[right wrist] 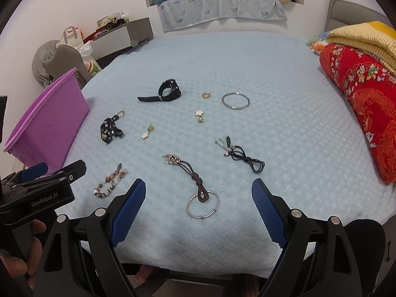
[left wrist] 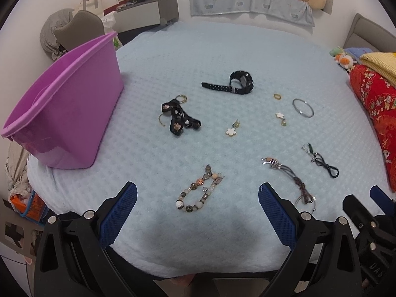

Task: Organize jewelry
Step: 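Grasp the beaded bracelet with the left tool while the right tool grasps the brown cord necklace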

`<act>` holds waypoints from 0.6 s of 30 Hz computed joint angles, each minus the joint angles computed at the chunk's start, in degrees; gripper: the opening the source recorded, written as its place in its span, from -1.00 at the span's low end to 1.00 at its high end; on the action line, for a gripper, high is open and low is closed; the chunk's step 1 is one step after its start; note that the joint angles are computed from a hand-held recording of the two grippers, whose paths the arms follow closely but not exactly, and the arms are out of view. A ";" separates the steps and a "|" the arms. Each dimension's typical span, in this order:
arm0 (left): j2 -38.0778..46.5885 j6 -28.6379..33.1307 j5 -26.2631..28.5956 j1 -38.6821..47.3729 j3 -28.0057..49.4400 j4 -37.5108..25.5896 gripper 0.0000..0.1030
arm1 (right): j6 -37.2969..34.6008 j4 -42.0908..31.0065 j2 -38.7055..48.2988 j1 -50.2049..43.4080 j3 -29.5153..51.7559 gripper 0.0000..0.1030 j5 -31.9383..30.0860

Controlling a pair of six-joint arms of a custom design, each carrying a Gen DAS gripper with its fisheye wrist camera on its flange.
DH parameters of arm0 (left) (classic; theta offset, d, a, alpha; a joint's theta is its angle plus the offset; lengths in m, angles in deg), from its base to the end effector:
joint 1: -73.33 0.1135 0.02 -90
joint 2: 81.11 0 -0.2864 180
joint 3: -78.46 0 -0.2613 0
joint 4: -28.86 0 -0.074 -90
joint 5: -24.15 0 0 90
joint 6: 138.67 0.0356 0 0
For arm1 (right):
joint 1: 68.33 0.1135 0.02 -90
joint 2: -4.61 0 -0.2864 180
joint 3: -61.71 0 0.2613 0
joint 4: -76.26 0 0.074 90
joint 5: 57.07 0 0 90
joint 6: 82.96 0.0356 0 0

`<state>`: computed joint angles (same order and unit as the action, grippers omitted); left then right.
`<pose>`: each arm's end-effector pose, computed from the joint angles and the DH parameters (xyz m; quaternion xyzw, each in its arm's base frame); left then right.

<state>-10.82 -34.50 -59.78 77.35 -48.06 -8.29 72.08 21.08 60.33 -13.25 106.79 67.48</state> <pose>0.2376 0.0129 0.2191 0.1003 0.9444 -0.0009 0.3130 0.1069 0.1178 0.2076 0.1430 0.9248 0.0284 0.3514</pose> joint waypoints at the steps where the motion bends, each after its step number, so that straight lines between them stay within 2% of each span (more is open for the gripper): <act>1: 0.95 0.31 -0.32 0.37 -0.23 0.61 0.88 | -0.40 0.73 0.20 -0.48 -0.49 0.62 -0.55; 9: 9.61 1.22 0.31 3.69 -0.20 5.03 0.88 | -10.01 11.50 3.76 -8.88 -5.09 0.62 -9.08; 18: 17.13 3.18 -1.39 1.63 -0.05 9.80 0.88 | -19.56 23.27 10.61 -18.23 -8.54 0.62 -16.07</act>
